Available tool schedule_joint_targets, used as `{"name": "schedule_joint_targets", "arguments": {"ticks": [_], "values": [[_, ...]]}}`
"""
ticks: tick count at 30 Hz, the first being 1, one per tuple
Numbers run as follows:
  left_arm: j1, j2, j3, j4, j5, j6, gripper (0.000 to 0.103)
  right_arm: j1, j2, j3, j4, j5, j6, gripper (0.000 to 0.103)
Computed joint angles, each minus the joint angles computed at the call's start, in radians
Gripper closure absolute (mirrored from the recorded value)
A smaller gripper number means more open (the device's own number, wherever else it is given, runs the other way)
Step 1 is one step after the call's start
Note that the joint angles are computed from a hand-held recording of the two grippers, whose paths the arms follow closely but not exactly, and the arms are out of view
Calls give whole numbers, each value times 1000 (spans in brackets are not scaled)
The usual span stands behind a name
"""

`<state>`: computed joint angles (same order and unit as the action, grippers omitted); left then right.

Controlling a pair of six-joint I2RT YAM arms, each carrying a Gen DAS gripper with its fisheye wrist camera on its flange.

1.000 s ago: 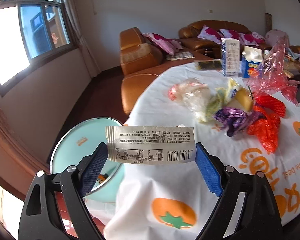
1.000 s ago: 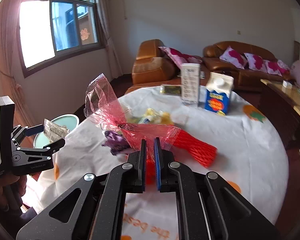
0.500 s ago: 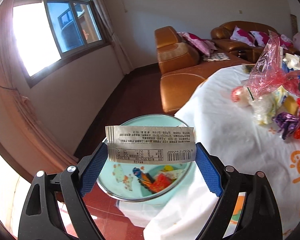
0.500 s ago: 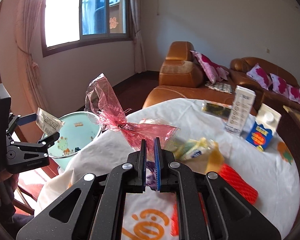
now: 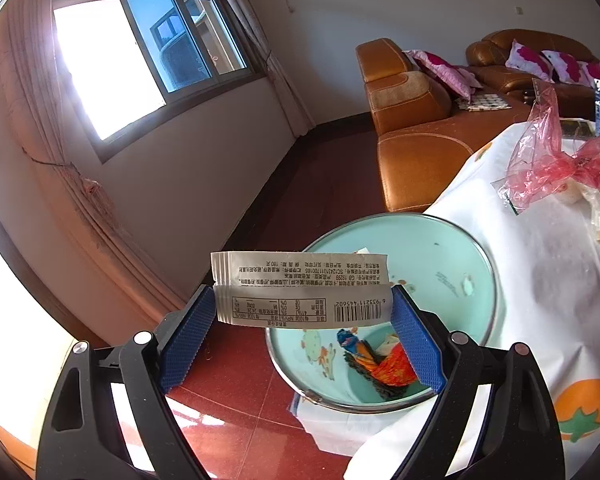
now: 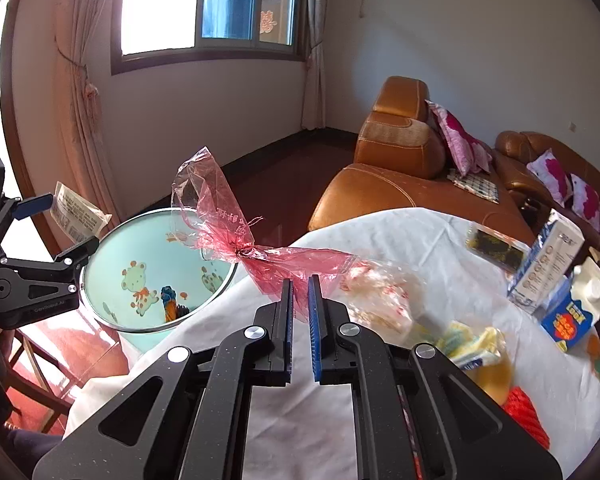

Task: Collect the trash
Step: 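Carry the pink bag and the receipt over the green bin, then open both tools to drop the pink bag and receipt into the bin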

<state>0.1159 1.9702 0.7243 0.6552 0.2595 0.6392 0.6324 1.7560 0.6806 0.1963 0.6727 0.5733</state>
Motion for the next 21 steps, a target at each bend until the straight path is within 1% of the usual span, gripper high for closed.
{"name": "schedule_joint_targets", "arguments": {"ticks": [4, 8, 11, 21], "values": [[7, 32, 17, 31, -33, 13, 17, -17, 63, 63, 2, -25, -45, 95], [4, 52, 27, 40, -56, 22, 17, -25, 114, 121, -10, -44, -69, 95], [-3, 67, 24, 66, -74, 35, 17, -31, 146, 158, -21, -56, -83, 95], [-3, 91, 51, 51, -92, 31, 17, -49, 229, 255, -50, -89, -125, 95]]}}
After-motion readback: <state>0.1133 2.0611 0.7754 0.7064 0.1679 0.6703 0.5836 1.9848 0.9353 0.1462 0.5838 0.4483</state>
